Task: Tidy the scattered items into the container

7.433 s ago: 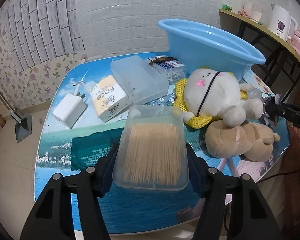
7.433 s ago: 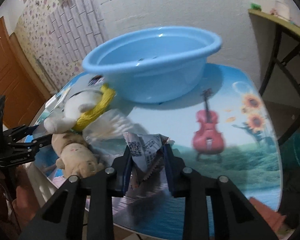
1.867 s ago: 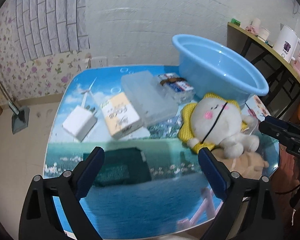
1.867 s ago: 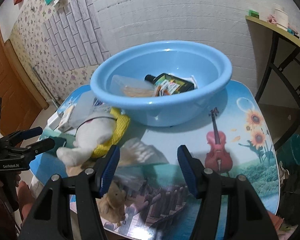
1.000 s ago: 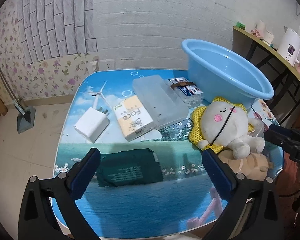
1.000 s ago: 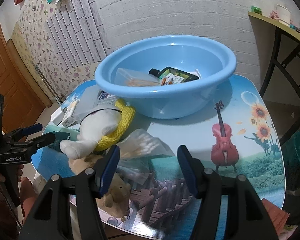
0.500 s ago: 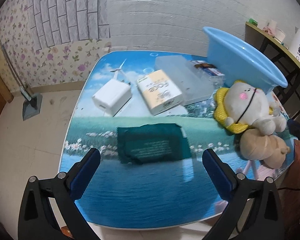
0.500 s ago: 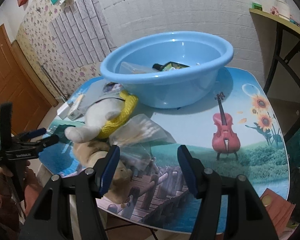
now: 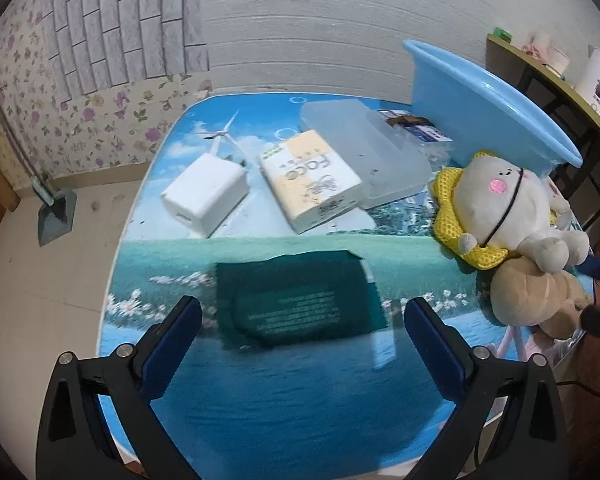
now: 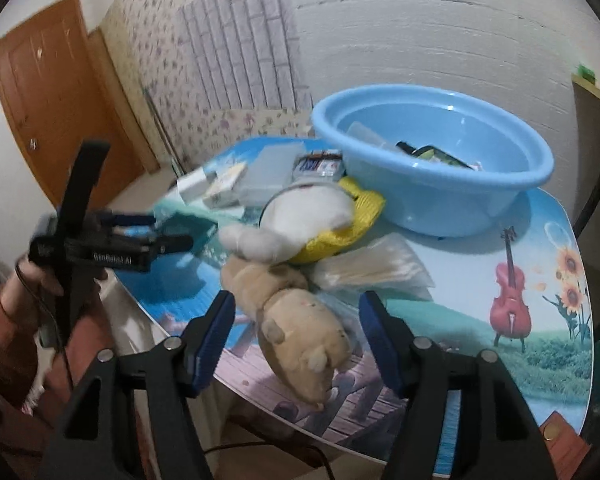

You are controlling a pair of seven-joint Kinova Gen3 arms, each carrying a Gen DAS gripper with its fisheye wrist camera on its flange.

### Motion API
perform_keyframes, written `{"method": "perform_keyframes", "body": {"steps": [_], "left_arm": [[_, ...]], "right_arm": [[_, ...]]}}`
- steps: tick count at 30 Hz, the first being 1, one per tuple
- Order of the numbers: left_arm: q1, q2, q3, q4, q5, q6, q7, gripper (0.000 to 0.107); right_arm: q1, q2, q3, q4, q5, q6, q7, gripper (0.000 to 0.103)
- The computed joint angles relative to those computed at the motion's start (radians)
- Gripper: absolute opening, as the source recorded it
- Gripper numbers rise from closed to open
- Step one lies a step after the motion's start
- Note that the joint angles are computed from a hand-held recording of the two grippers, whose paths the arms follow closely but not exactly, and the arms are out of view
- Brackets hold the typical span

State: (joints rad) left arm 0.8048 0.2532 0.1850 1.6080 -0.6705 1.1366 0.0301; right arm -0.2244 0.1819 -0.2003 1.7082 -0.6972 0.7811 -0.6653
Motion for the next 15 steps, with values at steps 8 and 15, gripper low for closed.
{"method": "perform_keyframes", "body": {"steps": [8, 15], "left_arm": [[0.036, 0.015, -0.007, -0.017, -0.061, 0.041, 0.01, 0.039], [0.034, 0.001, 0.01, -0.004, -0.063, 0.031, 0.014, 0.031]], "right_arm": [[-0.045, 0.016, -0.001, 0.002, 0.114, -0.021, -0.057, 0.049], [0.056, 0.012, -0.011, -0.006, -0.056, 0.093, 0.111, 0.047]]}}
